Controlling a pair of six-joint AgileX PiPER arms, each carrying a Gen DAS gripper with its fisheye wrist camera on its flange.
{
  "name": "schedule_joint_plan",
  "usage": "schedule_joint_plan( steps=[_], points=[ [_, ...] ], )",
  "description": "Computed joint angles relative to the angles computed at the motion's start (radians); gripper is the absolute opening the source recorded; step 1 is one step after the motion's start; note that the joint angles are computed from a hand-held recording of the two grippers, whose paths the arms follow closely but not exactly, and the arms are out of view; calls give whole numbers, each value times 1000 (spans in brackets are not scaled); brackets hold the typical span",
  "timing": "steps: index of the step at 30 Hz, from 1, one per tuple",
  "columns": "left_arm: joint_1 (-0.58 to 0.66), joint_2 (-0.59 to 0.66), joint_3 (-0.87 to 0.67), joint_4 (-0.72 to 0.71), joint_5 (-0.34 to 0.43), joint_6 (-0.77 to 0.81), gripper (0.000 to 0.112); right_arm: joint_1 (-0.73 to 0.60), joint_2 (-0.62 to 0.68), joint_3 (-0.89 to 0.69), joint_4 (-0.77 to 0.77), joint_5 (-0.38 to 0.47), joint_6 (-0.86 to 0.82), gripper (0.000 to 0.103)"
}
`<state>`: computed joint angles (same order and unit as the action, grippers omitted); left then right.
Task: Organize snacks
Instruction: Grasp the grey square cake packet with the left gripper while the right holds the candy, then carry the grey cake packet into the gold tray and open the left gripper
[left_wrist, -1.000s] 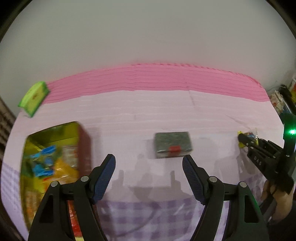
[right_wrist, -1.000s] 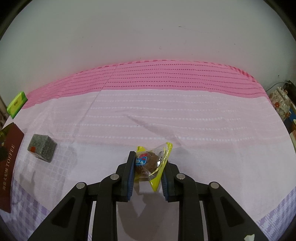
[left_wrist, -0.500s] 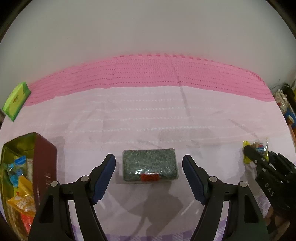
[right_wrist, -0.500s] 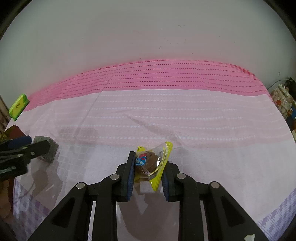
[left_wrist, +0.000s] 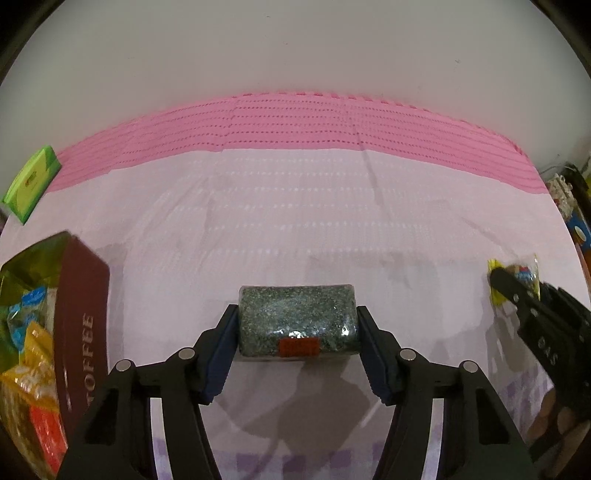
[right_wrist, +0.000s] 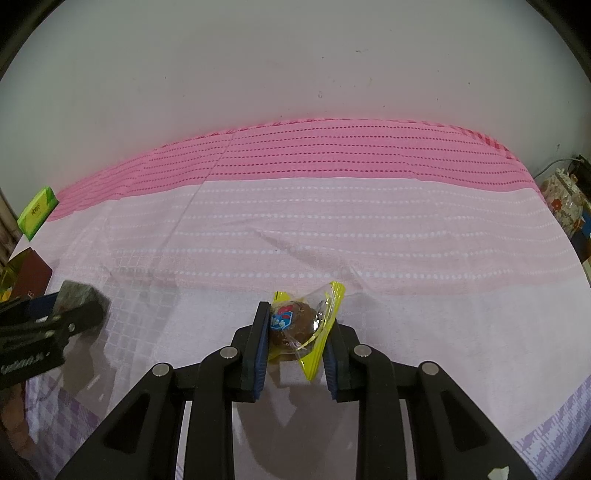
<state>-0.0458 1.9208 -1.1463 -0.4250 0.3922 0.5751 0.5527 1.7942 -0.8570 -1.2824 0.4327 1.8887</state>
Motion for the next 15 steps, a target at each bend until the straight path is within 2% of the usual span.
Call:
schedule_joint_plan(
  steps=[9, 15],
  points=[
    [47, -105, 101, -15, 21, 71, 61, 5, 5, -7, 17, 13, -19, 24],
    [91, -195, 156, -78, 47, 168, 61, 21, 17, -26, 58, 49, -67, 25]
  ],
)
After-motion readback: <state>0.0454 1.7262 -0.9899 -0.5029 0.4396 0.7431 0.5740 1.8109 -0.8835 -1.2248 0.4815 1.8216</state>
